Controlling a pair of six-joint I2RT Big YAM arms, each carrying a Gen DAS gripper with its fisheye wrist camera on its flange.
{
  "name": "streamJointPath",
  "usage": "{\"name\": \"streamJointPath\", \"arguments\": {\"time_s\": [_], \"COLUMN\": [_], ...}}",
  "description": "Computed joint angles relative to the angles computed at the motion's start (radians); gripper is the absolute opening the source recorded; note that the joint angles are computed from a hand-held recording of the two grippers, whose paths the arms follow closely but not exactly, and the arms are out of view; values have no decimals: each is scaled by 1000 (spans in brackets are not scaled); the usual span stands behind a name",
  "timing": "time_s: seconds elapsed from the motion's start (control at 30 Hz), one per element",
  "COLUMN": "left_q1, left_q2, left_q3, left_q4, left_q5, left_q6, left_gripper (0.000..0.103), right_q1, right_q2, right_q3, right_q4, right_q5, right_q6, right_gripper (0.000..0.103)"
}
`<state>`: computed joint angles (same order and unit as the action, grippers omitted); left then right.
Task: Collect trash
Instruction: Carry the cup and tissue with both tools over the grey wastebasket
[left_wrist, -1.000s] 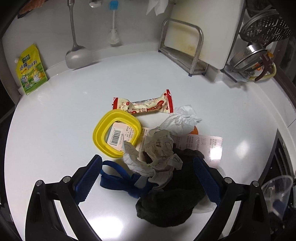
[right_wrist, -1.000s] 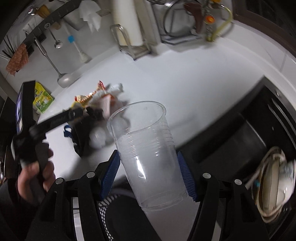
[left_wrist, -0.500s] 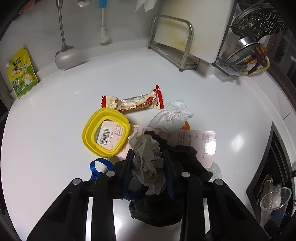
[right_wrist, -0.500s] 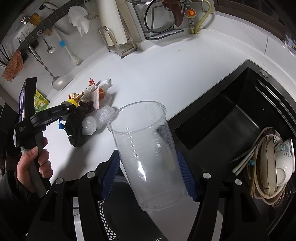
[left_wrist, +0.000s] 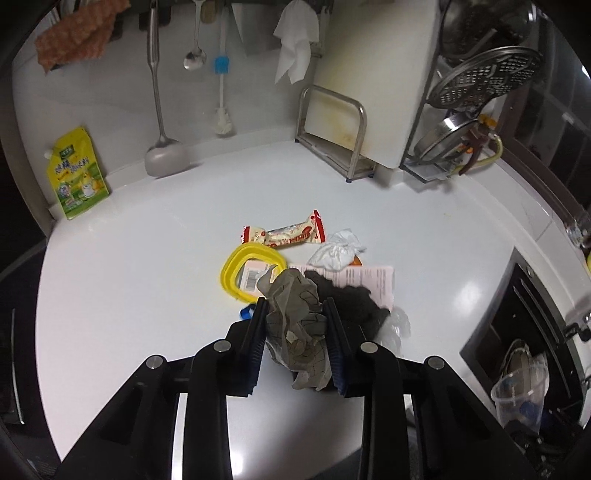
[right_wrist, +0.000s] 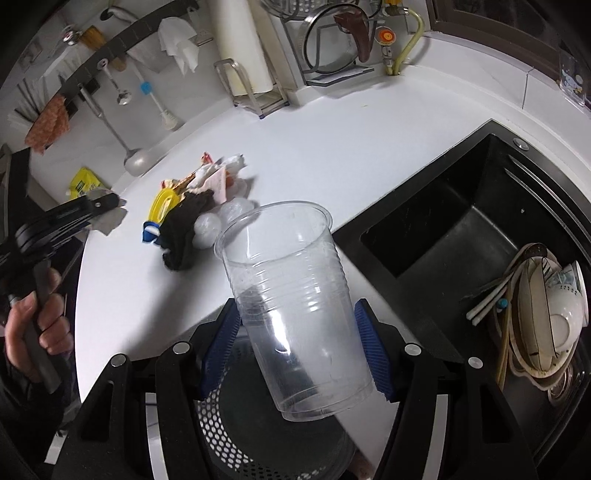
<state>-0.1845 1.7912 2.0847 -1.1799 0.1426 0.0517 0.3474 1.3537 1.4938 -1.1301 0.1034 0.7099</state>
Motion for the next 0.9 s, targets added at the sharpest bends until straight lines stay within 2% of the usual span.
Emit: {"name": "streamJointPath", "arguments": {"time_s": [0.27,0.43,0.67,0.9], "left_q1": [-8,-26,-56,-55], "left_q2": [-274,-387,-442,-456], "left_q3": [-373,-560,-694,-743], "left_q4": [46,43,29,15], "left_q5": [-18,-29,-47,-54], "left_q6": [133,164,132,103], "left_gripper": [30,30,30,30], "right_q1": [89,145,180,197], "right_q2": [-66,-86,-103,-95], "right_q3": [-82,-137,-207,-241], "right_q4": [-18,-10,18,19], "right_q5": [9,-11,-60,-80], "right_q6": [24,39,60,62], "right_gripper": [62,62,62,62]}}
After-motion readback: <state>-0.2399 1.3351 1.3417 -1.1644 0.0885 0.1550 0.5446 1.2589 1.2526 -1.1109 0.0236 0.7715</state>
